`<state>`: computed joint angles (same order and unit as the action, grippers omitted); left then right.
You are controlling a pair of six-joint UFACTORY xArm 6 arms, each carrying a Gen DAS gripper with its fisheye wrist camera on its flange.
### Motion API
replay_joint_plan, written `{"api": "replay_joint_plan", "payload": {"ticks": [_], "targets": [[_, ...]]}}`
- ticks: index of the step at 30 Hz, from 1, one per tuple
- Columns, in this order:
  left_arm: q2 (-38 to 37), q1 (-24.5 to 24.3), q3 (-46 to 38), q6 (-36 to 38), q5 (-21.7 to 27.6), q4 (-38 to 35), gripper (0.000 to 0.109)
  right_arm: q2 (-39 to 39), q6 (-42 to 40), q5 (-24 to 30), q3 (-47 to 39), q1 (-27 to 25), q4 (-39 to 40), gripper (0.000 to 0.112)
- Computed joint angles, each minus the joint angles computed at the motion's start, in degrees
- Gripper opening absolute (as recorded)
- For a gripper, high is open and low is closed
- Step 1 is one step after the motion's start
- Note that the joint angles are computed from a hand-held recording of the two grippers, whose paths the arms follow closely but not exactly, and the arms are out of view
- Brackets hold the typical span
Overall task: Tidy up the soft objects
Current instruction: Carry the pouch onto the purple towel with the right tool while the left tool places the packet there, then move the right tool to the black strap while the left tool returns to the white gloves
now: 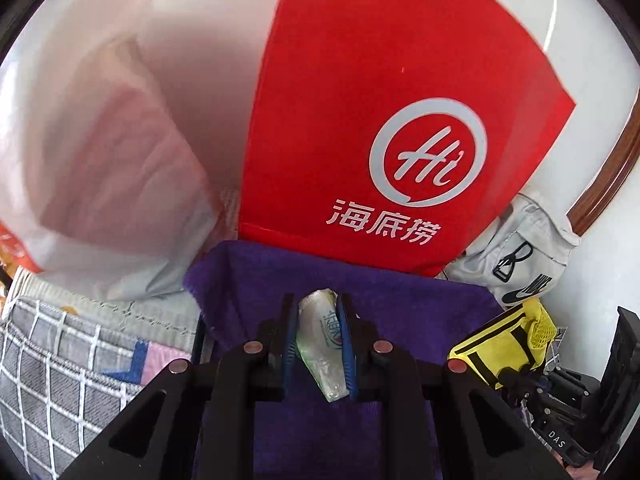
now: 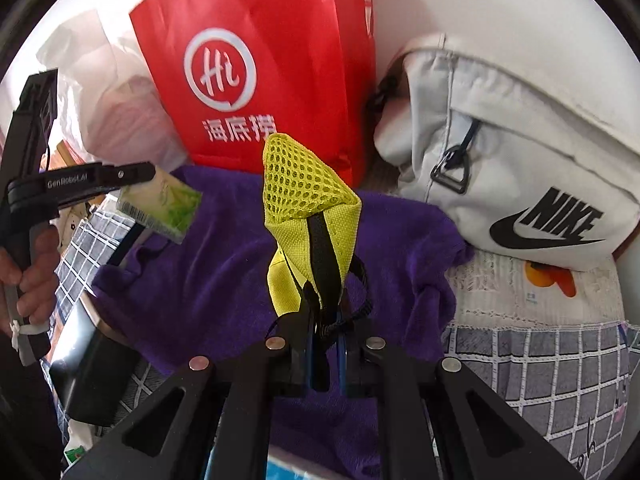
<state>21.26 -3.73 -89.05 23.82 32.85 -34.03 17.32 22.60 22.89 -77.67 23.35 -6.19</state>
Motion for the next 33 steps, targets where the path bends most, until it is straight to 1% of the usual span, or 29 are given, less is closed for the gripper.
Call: {"api": "replay_joint_plan", "payload": {"ticks": [3,4,7,9,11,14,16,18,19,20,21,23,24,26,28,33], "targets": [[2.35,-0.07,-2.71,-0.6,1.12,-0.01,0.019,1.46,-3.7,0.77,-1.18,-0.29,4.52,0.009],[3.16,-0.07,-3.63,-0.92,1.53,0.2,0.019,1.84,-3.88,1.08,-1.52,-0.41,4.91,0.009],[5.05,0.0,-5.96,-2.26,2.87,1.8,0.019,2.81,-4.5,2.18,-2.51,-0.81,5.62,0.009],[6.52,-0.11,-7.75,-4.11,4.07,3.93,0.019,3.42,-5.49,3.05,-3.32,-1.11,6.64,0.012],[7.56,-0.01,-8.98,-4.15,5.5,4.2,0.02,4.07,-5.01,3.78,-4.38,-1.48,6.52,0.015],[7.67,0.09,-9.1,-3.88,5.84,3.94,0.02,5.05,-4.37,4.98,-5.92,-2.14,6.69,0.015],[7.93,0.24,-9.72,-4.59,6.89,4.87,0.025,5.28,-3.99,4.75,-6.15,-2.31,6.25,0.016],[8.12,0.36,-10.09,-5.57,7.81,6.33,0.035,5.53,-3.18,5.28,-6.59,-2.3,4.9,0.02],[8.03,0.41,-10.01,-5.9,8.06,6.9,0.037,5.77,-2.84,5.46,-6.93,-2.35,4.07,0.022],[7.85,0.46,-9.82,-5.83,8.2,7.07,0.042,5.84,-2.05,5.65,-7.14,-2.21,2.75,0.031],[7.48,0.49,-9.37,-5.76,8.1,7.12,0.05,5.99,-1.18,5.79,-7.4,-2.01,1.38,0.042],[6.29,0.58,-7.95,-5.93,7.5,7.24,0.056,5.47,2.31,5.55,-7.02,-1.7,-3.76,0.054],[5.56,0.55,-7.04,-5.8,7.24,7.22,0.056,5.16,4.4,5.56,-6.89,-1.48,-6.58,0.058],[4.17,0.64,-5.53,-5.56,7.01,7.36,0.056,4.15,7.12,5.61,-6.11,-1.25,-10.41,0.061],[2.82,0.7,-4.25,-6.13,6.77,8.24,0.056,3.12,9.04,6.28,-5.69,-0.92,-12.56,0.062],[-2.83,1.38,1.62,-6.1,5.53,8.28,0.056,-0.91,12.14,6.11,-1.89,-0.46,-15.1,0.062]]}}
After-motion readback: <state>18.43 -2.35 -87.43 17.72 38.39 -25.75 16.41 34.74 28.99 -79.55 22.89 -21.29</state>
